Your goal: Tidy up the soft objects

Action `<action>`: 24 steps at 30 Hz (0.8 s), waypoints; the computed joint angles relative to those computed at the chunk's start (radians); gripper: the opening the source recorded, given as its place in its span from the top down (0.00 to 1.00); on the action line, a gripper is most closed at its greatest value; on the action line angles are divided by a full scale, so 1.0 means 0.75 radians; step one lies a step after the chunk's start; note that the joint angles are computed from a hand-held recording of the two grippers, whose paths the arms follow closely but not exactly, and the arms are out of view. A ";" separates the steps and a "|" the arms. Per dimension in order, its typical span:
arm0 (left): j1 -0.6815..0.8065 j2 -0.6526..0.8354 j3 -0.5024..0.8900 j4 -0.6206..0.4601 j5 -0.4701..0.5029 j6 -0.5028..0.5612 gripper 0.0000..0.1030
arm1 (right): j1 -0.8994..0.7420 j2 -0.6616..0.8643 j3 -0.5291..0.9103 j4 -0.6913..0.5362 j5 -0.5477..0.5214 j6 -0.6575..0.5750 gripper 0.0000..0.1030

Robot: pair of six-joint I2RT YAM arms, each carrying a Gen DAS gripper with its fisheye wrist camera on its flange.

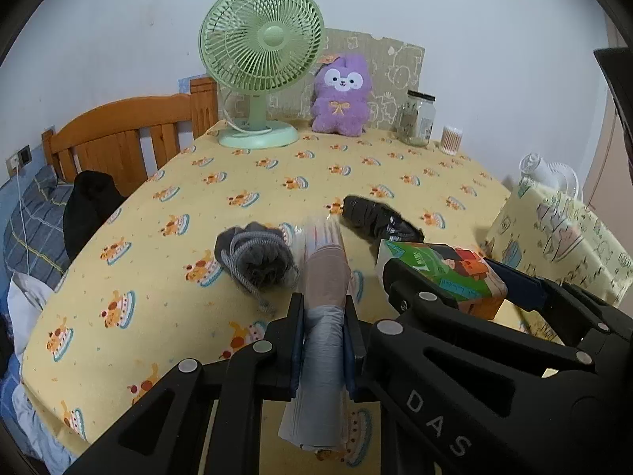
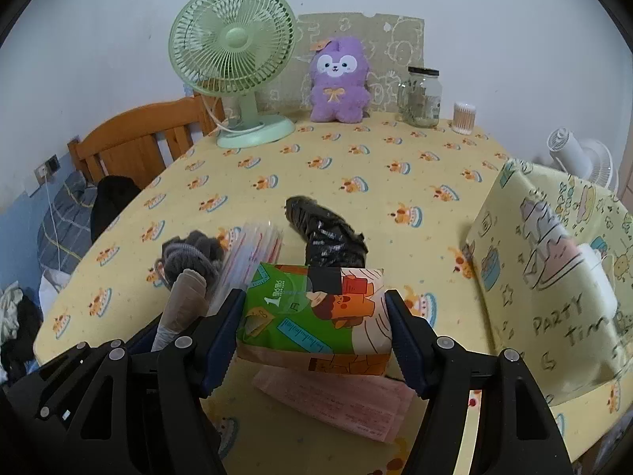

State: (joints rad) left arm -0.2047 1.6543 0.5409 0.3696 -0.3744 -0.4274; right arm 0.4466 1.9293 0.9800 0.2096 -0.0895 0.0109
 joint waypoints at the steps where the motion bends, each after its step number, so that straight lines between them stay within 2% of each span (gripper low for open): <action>1: -0.002 -0.011 0.003 -0.007 -0.009 0.003 0.85 | -0.002 -0.008 0.003 -0.004 -0.002 0.003 0.30; 20: -0.051 -0.213 0.165 -0.280 -0.092 0.059 0.85 | -0.041 -0.187 0.092 -0.158 -0.027 -0.021 0.31; 24: -0.059 -0.223 0.215 -0.350 -0.100 0.045 0.85 | -0.050 -0.213 0.139 -0.234 -0.011 -0.027 0.31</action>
State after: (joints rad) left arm -0.2487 1.4870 0.7022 0.1068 -0.4492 -0.3936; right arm 0.4093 1.7698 1.0844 0.0343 -0.0977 -0.0091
